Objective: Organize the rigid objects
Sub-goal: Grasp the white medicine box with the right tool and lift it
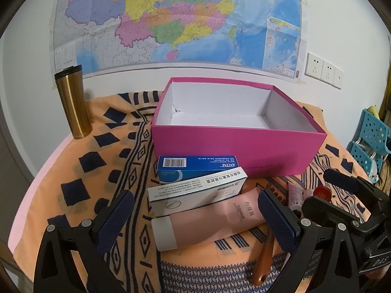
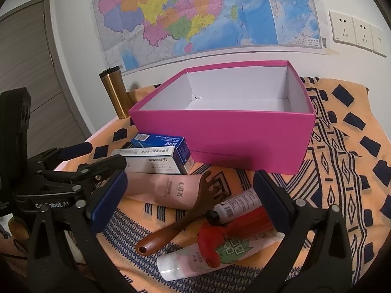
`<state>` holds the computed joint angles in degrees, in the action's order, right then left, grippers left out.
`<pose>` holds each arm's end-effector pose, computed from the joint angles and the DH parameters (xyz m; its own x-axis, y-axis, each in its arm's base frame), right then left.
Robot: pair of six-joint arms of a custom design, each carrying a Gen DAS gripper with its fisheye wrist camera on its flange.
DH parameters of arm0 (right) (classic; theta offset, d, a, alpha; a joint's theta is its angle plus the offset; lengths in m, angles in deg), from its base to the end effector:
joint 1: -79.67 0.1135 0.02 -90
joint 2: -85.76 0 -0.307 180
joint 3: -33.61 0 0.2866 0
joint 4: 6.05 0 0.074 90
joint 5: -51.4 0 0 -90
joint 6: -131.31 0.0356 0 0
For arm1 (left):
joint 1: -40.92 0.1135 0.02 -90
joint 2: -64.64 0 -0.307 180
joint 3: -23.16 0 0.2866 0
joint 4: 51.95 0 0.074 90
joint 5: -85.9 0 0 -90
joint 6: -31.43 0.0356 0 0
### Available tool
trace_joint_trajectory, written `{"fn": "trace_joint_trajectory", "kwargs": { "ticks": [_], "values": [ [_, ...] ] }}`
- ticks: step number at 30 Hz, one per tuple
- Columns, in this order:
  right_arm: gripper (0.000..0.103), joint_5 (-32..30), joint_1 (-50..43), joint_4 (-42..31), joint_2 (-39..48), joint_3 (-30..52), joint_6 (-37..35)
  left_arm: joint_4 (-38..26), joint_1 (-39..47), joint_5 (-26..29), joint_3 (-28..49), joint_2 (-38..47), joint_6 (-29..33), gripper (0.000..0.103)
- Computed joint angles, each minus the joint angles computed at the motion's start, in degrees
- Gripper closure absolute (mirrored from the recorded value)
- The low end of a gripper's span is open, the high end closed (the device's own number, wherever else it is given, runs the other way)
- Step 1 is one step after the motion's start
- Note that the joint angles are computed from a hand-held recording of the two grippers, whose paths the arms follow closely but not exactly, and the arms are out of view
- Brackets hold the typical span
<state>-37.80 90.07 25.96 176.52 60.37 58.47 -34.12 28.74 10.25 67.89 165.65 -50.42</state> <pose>0.2388 0.0433 0.1048 -0.5477 0.1994 -0.8126 -0.0076 0.9700 0.2432 0.3136 -0.0767 0.1090 -0.5458 0.2583 -0.7971 0.4763 0.8783 -0.0415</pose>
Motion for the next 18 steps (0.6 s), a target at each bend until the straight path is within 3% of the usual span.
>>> {"fn": "trace_joint_trajectory", "kwargs": {
  "ticks": [13, 18],
  "values": [
    [0.000, -5.6, -1.7, -2.7, 4.6, 5.1, -1.7, -3.9, 4.2, 0.9, 6.3, 6.2, 0.7, 0.000],
    [0.006, -8.3, -1.5, -5.4, 6.7, 8.7, -2.9, -6.4, 5.7, 3.0, 9.2, 8.5, 1.6, 0.001]
  ]
}}
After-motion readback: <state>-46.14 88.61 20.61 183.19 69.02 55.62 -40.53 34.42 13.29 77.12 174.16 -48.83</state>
